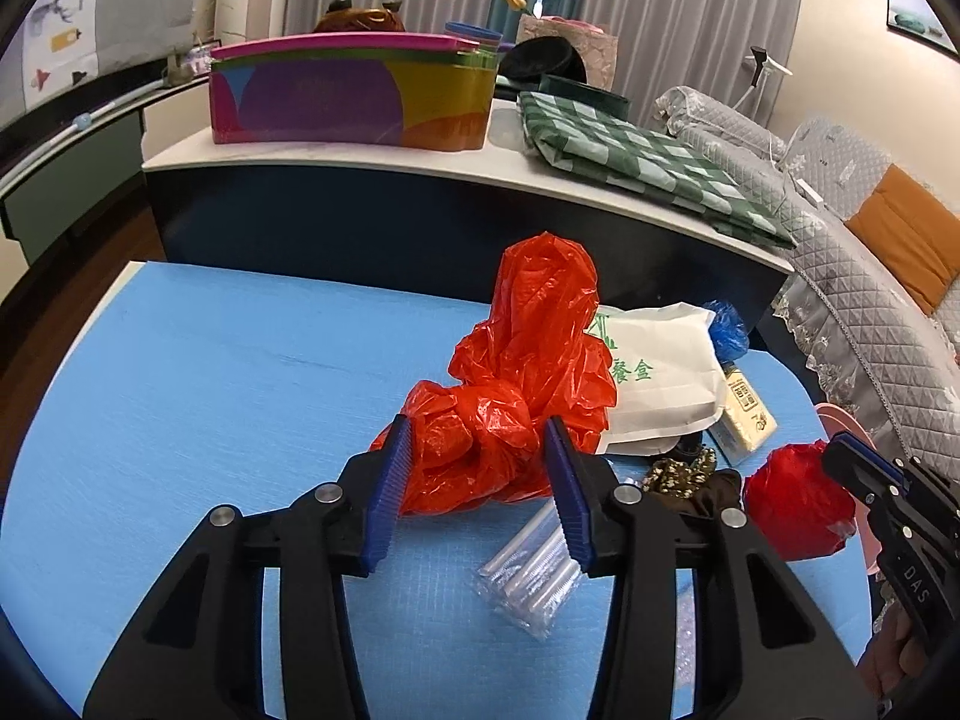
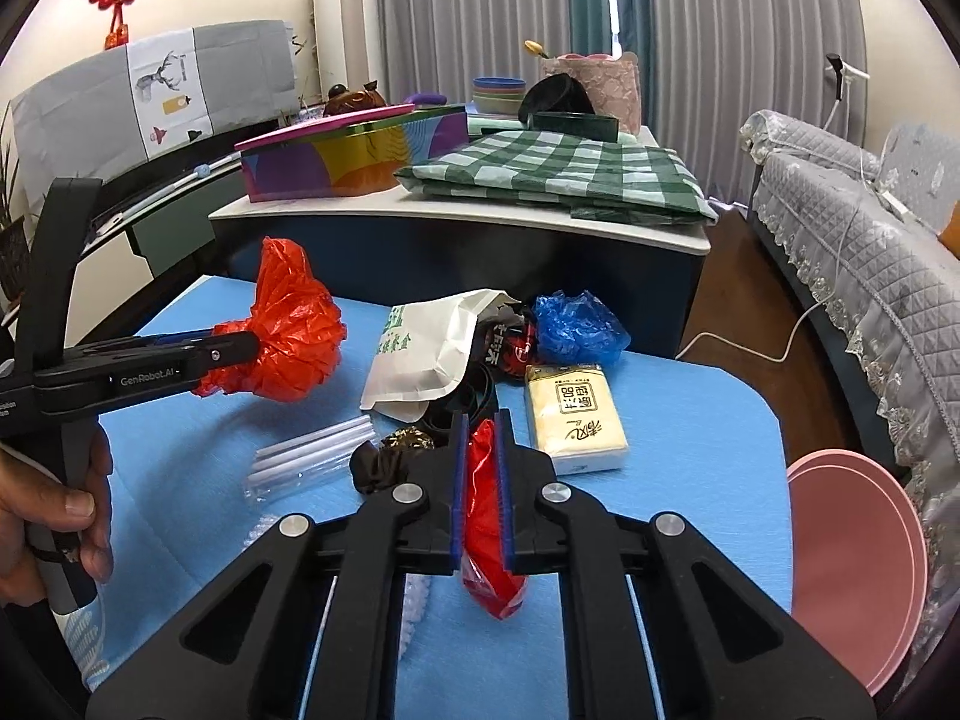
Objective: Collect trash
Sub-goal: 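Grasp the orange-red bag with the left tool while the right tool grasps the red bag, then carry both bags over the pink bin and open both tools to drop them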
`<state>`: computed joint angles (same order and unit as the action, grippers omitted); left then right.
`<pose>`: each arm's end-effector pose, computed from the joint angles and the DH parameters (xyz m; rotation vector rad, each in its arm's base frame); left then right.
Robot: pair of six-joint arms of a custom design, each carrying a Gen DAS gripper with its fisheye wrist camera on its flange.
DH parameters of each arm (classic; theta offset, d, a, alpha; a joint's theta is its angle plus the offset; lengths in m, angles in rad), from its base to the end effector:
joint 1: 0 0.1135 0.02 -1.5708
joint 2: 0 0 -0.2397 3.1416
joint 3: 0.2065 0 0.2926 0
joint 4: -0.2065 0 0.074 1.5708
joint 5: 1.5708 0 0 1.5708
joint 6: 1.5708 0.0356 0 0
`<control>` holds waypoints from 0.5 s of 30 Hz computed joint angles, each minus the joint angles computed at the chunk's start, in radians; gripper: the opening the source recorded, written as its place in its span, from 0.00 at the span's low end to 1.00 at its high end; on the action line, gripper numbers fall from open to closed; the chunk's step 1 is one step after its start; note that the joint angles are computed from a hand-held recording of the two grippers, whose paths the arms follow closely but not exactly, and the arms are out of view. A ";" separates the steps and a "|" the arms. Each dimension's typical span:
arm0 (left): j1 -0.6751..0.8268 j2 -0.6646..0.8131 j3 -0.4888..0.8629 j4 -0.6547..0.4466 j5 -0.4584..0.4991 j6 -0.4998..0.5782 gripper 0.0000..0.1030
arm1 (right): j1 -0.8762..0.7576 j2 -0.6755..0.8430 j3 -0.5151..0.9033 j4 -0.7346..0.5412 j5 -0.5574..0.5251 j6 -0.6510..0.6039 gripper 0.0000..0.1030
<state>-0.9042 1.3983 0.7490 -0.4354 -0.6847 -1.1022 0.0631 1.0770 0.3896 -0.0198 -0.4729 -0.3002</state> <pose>0.1974 -0.2145 0.1345 -0.4326 2.2850 -0.0405 0.2446 0.0317 0.1205 -0.6388 2.1234 0.4072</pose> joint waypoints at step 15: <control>-0.121 -0.053 0.029 -0.155 -0.105 -0.122 0.43 | -0.137 -0.168 -0.034 -0.150 -0.108 -0.062 0.08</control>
<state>-1.0257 1.3456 0.7782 -0.5904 -0.7893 -1.2247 -0.0741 0.9091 0.3558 -0.1699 -0.5811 -0.3626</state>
